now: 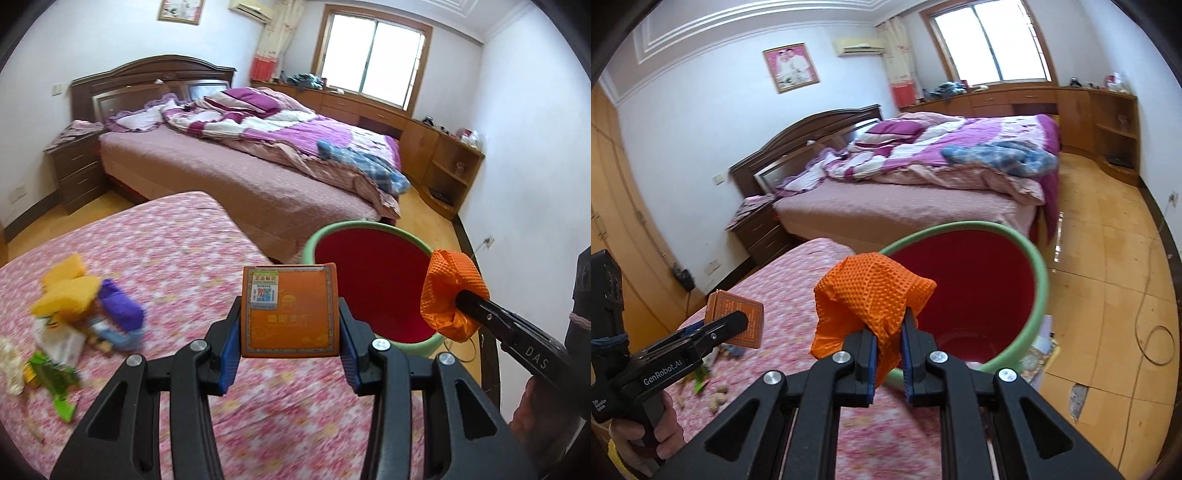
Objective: Collect trash
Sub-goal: 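Carry the orange box and mesh net with both tools over the red bin, then open both tools to drop the orange box and mesh net into the bin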
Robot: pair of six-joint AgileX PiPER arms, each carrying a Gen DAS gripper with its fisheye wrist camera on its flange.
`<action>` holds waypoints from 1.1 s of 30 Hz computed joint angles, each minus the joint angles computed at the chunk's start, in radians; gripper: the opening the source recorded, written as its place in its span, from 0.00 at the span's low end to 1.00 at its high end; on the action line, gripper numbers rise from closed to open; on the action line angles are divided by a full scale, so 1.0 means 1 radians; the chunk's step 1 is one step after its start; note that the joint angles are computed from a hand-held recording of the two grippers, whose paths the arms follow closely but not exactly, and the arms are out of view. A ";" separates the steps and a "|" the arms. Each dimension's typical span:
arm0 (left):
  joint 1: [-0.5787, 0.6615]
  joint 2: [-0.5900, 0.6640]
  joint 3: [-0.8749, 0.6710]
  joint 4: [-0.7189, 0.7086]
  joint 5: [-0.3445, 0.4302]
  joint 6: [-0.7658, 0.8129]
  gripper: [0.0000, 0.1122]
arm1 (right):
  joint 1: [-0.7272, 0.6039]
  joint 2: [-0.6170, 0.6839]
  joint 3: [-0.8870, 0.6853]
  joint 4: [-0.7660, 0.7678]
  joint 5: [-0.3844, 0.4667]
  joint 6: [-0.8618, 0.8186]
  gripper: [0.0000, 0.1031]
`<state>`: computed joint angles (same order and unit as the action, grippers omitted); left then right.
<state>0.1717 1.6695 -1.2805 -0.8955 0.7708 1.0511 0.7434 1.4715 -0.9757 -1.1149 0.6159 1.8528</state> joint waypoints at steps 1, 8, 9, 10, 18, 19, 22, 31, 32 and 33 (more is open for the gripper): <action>-0.021 0.010 -0.008 0.008 -0.010 -0.009 0.41 | -0.015 -0.004 0.013 -0.003 -0.005 0.006 0.12; -0.139 0.092 -0.061 0.031 -0.054 -0.043 0.41 | -0.112 -0.019 0.097 -0.011 -0.062 0.039 0.12; -0.158 0.110 -0.073 0.038 -0.060 -0.051 0.41 | -0.129 -0.019 0.110 -0.012 -0.076 0.044 0.12; -0.172 0.118 -0.073 0.039 -0.068 -0.053 0.41 | -0.141 -0.017 0.116 -0.009 -0.085 0.043 0.12; -0.266 0.191 -0.114 0.079 -0.121 -0.080 0.41 | -0.234 0.007 0.150 -0.012 -0.164 0.044 0.13; -0.272 0.198 -0.118 0.081 -0.124 -0.082 0.41 | -0.239 0.010 0.151 -0.012 -0.169 0.044 0.14; -0.282 0.215 -0.128 0.075 -0.131 -0.086 0.41 | -0.252 0.016 0.159 -0.022 -0.187 0.051 0.18; -0.280 0.218 -0.122 0.076 -0.141 -0.096 0.51 | -0.255 0.022 0.167 -0.066 -0.213 0.098 0.33; -0.279 0.218 -0.124 0.079 -0.139 -0.100 0.51 | -0.252 0.021 0.167 -0.067 -0.210 0.099 0.35; -0.276 0.214 -0.120 0.080 -0.137 -0.103 0.51 | -0.248 0.018 0.167 -0.073 -0.206 0.104 0.36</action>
<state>-0.1038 1.8833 -1.4006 -0.8154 0.6341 0.9478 0.4955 1.4894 -0.8085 -1.1876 0.4096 1.9572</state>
